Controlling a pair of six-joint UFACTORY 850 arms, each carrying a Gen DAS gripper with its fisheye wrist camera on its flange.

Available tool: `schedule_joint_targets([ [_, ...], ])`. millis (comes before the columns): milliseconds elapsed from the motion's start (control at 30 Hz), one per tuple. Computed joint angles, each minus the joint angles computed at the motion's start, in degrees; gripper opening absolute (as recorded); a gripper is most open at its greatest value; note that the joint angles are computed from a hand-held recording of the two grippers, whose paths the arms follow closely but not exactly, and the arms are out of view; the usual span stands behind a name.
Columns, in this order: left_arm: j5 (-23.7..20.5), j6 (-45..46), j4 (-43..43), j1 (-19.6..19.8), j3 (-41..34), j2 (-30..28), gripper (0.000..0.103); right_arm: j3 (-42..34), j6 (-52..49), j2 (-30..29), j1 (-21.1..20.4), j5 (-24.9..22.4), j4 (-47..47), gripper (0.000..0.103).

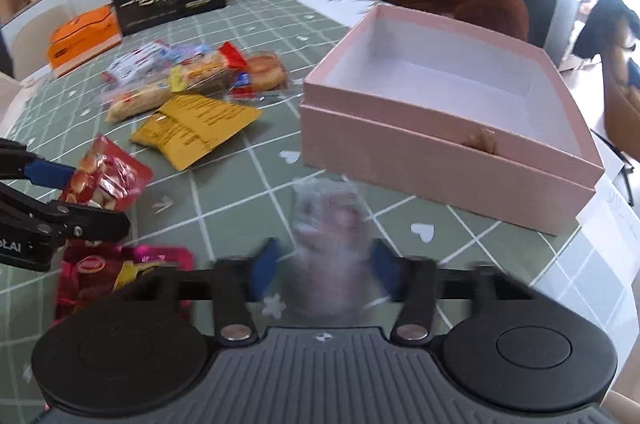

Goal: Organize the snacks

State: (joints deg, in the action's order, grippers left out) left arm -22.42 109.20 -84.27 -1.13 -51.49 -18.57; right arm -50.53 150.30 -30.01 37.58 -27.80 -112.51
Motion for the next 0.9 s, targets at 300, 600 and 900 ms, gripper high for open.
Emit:
schedule_joint_targets([
  [300, -6.67, 6.74, -9.99, -1.02, 1.82, 7.07, 0.074, 10.46, 10.66, 11.63, 1.67, -1.68, -5.92, 0.036],
  [600, -19.12, -10.11, -2.82, -7.29, -18.73, -5.58, 0.075, 10.65, -6.27, 22.26, -3.92, -9.51, 1.65, 0.037],
  [900, -18.45, -33.17, 16.73, -13.76, -41.72, -27.0, 0.074, 2.58, -10.39, 11.3, -13.08, -3.54, 2.56, 0.057],
])
